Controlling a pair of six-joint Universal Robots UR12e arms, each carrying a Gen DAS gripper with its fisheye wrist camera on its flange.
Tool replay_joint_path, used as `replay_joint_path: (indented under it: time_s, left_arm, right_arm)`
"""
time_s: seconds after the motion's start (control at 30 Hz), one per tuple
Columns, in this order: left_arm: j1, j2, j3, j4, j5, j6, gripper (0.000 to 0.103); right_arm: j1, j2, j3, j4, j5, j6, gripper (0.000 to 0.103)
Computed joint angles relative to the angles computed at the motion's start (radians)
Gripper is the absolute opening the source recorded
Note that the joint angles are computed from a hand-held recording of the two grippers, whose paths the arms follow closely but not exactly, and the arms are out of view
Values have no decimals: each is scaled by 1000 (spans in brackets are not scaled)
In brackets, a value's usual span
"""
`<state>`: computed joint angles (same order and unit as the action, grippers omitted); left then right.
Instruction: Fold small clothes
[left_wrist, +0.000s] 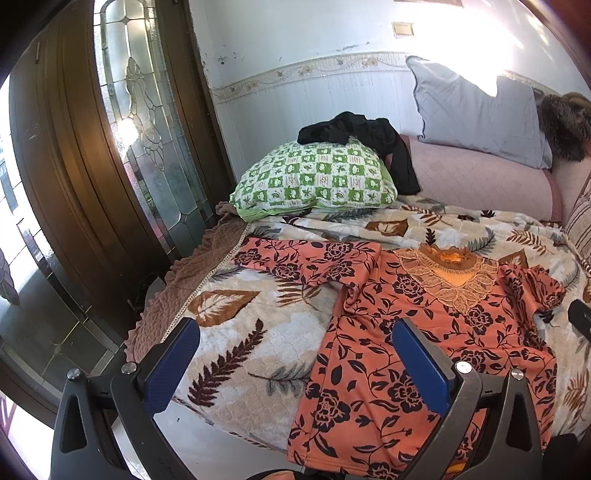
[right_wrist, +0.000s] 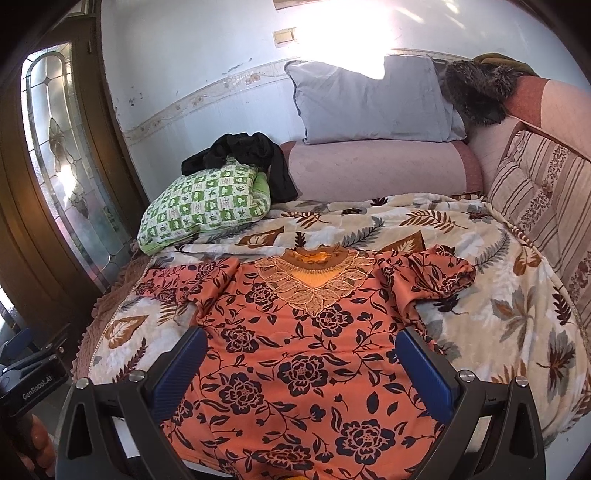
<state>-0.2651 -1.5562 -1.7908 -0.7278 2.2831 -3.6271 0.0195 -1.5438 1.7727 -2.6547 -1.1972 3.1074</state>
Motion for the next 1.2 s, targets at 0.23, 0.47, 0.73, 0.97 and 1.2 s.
replay_joint_path:
  time_s: [0.23,0.47,0.73,0.97,1.2]
  left_arm:
    - [44,-132,92,-9,-88,36,103]
    - [119,-358,272,-72,-419,-41,103]
    - [119,-421,264,30,-459,-14,103]
    - [148,-428,273,-18,-536,-40,103]
    - [125,-423,260,54,-418,25,103]
  right_arm:
    - [-12,127,-88,1,-27,38,103]
    - [-90,303,-209,22,-65,41,103]
    - [-159,468,-395,173,16,85,102]
    - [-177,497,-383,70,101,302,92]
    - [-122,533,-468,265,-131,244,73]
